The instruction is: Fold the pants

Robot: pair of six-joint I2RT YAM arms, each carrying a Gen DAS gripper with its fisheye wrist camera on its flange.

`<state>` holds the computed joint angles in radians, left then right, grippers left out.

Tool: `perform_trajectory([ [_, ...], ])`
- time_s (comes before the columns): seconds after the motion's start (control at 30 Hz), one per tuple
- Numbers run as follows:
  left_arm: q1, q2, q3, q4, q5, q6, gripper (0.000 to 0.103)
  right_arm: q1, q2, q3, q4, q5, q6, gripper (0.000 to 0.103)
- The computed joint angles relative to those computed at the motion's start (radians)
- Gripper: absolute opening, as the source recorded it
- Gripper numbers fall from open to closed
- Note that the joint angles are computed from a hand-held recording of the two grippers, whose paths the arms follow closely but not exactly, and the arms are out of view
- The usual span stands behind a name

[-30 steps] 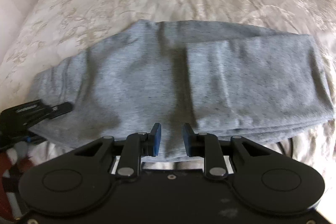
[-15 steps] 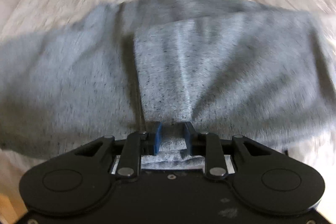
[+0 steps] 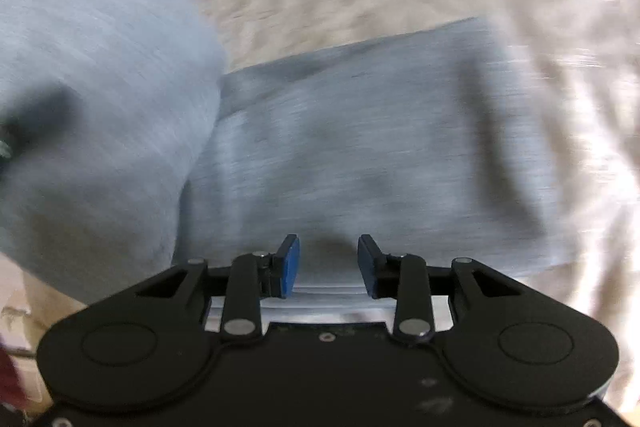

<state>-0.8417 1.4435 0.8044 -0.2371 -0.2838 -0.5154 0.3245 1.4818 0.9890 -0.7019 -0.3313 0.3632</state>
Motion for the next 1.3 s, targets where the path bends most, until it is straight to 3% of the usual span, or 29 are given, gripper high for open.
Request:
perform_trajectory([
  [0.07,-0.033,0.178,0.073,0.041,0.046,0.017,0.038,-0.086,-0.020,-0.018,-0.036,-0.004,-0.056,0.036],
  [0.17,-0.090,0.263,0.133,0.023,0.046,0.025,0.044,-0.212,-0.011,-0.011,-0.079,-0.028,-0.152,0.036],
  [0.4,-0.122,0.117,0.025,0.153,0.096,0.061,0.051,-0.364,0.006,0.014,-0.136,-0.085,-0.303,0.035],
  [0.53,-0.098,0.052,-0.057,0.234,0.166,0.043,0.058,-0.402,0.012,0.023,-0.134,-0.090,-0.308,0.037],
  [0.7,-0.084,0.178,-0.003,0.151,0.109,-0.107,0.059,-0.466,0.000,0.041,-0.140,-0.122,-0.261,0.045],
  [0.73,-0.071,0.237,0.031,0.108,0.124,-0.141,0.059,-0.477,-0.004,0.042,-0.136,-0.136,-0.256,0.046],
  [0.8,-0.043,0.332,0.085,0.050,0.189,-0.169,0.059,-0.488,-0.013,0.045,-0.134,-0.169,-0.254,0.059],
  [0.9,-0.022,0.406,0.127,0.041,0.234,-0.178,0.059,-0.464,-0.016,0.045,-0.134,-0.196,-0.258,0.067],
  [1.3,-0.024,0.197,0.060,-0.089,0.107,-0.294,0.060,-0.288,0.035,0.016,-0.069,-0.155,-0.259,0.067],
])
